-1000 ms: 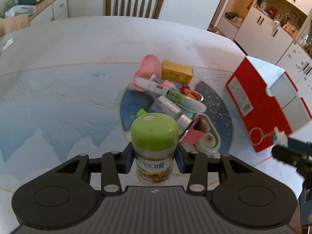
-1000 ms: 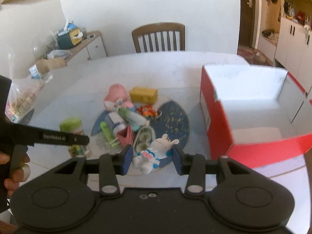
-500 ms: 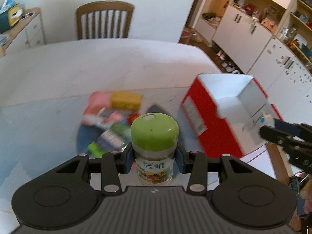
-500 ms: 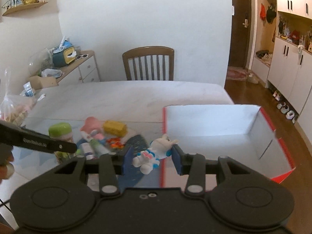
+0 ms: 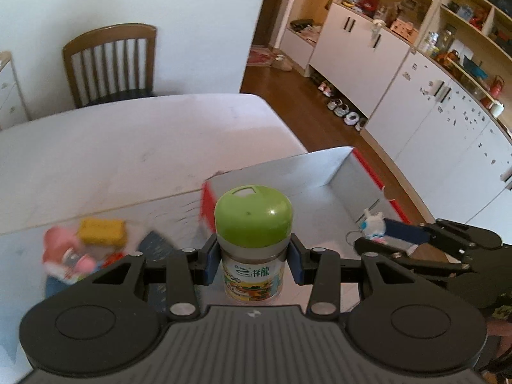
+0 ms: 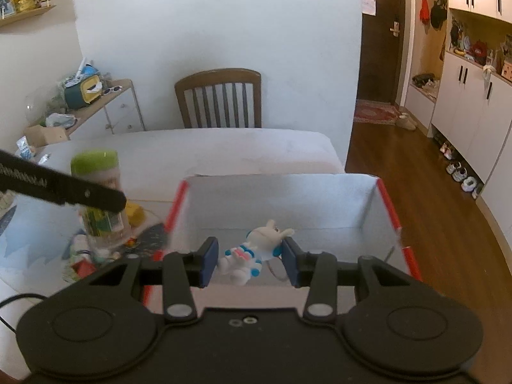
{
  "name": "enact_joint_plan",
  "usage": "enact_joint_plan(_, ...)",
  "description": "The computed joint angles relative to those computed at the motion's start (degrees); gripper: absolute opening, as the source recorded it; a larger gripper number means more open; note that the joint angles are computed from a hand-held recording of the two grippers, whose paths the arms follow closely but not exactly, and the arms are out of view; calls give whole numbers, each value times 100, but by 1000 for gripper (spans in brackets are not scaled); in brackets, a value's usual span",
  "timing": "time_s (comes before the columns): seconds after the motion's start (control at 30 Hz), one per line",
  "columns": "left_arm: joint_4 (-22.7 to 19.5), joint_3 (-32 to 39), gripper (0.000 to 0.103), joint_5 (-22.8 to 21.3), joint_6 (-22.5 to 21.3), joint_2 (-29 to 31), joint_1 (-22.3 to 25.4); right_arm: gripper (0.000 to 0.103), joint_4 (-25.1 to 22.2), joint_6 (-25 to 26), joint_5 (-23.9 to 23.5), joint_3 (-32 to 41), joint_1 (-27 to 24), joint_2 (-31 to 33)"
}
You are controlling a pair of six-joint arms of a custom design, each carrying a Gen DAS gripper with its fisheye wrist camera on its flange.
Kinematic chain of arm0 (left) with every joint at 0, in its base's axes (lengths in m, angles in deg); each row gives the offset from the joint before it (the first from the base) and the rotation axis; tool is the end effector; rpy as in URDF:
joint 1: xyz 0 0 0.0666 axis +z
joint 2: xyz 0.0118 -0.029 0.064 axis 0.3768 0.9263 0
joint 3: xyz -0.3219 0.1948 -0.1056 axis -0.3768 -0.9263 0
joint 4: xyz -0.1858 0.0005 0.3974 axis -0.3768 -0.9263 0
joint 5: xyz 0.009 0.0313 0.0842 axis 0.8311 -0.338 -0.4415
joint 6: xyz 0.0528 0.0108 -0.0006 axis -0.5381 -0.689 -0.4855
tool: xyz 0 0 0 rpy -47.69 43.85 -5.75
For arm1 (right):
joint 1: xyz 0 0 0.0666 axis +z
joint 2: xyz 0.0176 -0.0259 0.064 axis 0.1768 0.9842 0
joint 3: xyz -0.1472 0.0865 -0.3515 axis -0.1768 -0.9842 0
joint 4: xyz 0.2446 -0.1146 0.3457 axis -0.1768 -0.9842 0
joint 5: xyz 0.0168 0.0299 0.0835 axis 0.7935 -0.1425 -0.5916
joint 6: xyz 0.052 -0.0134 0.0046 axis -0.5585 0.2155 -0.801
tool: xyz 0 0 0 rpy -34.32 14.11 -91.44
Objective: Organize rigid objects
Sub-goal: 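Carry the jar into the red shoebox with the left gripper while the right carries the bunny there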
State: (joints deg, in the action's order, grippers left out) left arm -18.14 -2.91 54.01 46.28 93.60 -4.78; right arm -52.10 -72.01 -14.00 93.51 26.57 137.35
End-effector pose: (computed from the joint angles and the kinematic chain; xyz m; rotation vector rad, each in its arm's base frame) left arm 0.3780 -0.1902 0.5491 0.0340 2.4832 -0.3176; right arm 0.3923 0.1198 0.4927 -0.4506 2.2709 0.2724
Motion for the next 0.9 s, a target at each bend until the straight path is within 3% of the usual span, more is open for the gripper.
enact_joint_plan(0.33, 31, 782, 42, 178, 66, 1291, -382, 42, -219, 587, -474, 106, -751, 522)
enact_joint_plan(0.6, -307, 1350, 42, 83, 98, 2272, -505, 42, -252, 1119, -459, 102, -863, 853)
enact_joint_plan(0.9, -442, 1738, 42, 78, 73, 2919, -556, 42, -376, 1453, -436, 135, -898, 1085)
